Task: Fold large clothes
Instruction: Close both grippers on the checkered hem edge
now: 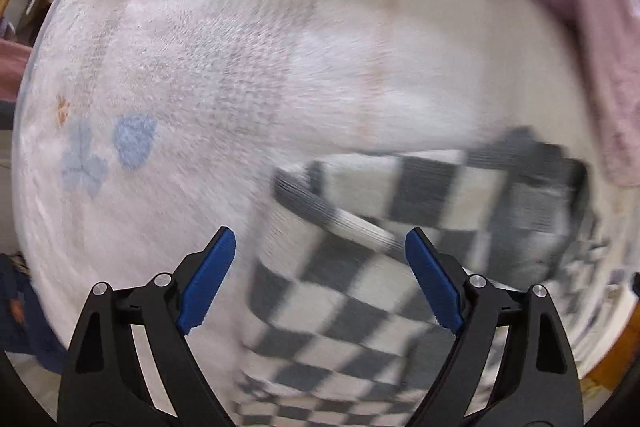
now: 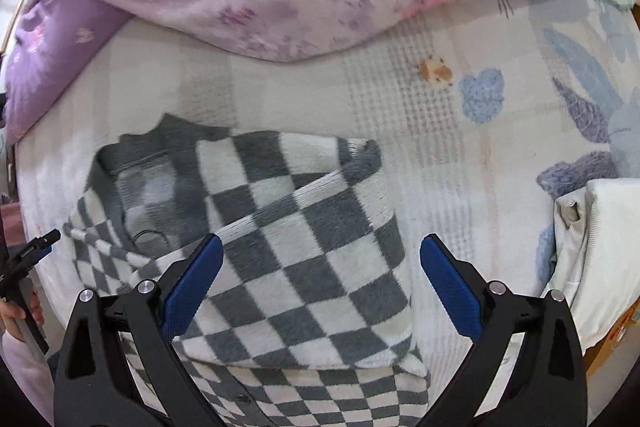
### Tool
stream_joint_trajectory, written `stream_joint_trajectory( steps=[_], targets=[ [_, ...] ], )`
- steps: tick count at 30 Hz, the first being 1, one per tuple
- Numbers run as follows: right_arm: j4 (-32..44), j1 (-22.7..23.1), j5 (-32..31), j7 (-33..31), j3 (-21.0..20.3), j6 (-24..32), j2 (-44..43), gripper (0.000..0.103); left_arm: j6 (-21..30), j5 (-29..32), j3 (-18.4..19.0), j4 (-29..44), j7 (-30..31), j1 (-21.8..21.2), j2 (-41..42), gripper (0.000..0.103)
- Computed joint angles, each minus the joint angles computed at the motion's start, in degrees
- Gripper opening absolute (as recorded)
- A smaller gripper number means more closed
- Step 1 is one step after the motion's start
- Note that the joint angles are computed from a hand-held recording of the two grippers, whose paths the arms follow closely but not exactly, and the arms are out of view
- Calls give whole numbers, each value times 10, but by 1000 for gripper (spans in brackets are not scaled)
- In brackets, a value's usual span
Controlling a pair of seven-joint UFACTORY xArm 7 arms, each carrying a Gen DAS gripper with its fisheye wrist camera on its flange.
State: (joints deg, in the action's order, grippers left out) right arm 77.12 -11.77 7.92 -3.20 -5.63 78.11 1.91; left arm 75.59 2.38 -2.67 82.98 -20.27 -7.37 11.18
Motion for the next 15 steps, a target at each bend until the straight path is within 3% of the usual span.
stream_joint_trajectory(
  steps=[5,6,7,10,13,15],
  targets=[
    [-1,-6,-8,10,-3,-2,25,95,-22,-28,5,-4,32,18,46,85],
    [-2,-7,-8,13,-3,-1,30,95,-39,-31,4,-15,40,19,45,79],
    [-2,-8,-6,14,-3,-2,35,95,-56,-27,3,-28,43,17,41,52],
    [-1,-14,10,11,-3,-7,56,95,-97,-2,5,-63,20,6,23,30],
    [14,-20,28,6,-1,-5,81,95,-113,0,7,-83,-7,6,0,26],
    [30,-24,38,4,1,-6,104,95,-131,-42,11,-103,-22,21,-21,25]
  ],
)
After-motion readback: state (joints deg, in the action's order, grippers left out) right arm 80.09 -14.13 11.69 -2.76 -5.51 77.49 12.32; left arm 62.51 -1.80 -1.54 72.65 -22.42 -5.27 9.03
